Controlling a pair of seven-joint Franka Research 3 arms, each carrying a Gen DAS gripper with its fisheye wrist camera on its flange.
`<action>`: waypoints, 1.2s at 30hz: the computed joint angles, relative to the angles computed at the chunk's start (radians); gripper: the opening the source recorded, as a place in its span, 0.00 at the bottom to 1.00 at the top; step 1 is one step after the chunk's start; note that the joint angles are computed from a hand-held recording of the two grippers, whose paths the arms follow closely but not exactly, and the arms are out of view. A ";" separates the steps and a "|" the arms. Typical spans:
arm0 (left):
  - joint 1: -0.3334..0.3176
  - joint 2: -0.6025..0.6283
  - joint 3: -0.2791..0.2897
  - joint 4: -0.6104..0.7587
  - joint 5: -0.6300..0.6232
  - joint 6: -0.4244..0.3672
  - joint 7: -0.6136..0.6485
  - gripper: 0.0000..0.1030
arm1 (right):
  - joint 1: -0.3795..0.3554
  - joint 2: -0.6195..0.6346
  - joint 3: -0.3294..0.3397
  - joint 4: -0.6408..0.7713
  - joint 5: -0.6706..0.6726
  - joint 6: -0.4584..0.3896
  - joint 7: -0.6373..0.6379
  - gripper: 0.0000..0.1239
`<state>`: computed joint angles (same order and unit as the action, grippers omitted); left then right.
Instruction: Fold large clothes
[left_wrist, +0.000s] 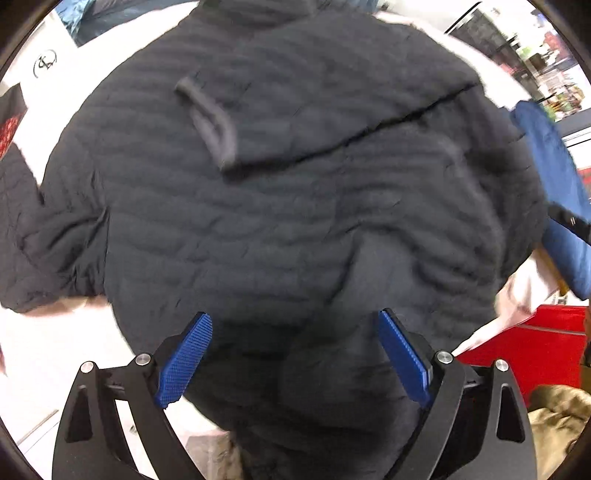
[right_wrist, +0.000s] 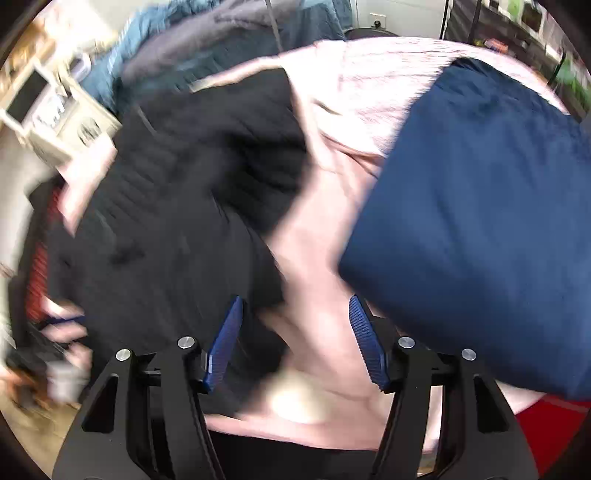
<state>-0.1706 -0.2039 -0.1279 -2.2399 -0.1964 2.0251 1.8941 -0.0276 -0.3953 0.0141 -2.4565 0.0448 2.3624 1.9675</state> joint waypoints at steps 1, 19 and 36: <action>0.005 0.010 -0.003 0.000 0.024 -0.003 -0.017 0.86 | -0.004 -0.001 0.010 -0.018 -0.033 -0.033 -0.009 0.49; 0.021 -0.001 0.001 0.033 0.017 -0.039 -0.060 0.86 | 0.226 0.237 -0.060 0.039 0.343 0.438 -0.370 0.47; 0.060 -0.027 0.051 0.019 -0.020 -0.025 -0.064 0.86 | 0.046 -0.042 0.013 -0.016 0.318 0.152 -0.111 0.01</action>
<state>-0.1102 -0.2313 -0.0773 -2.2207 -0.2165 2.0006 1.8303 0.0188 -0.4368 0.0270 -2.4728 0.3625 2.5140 1.8568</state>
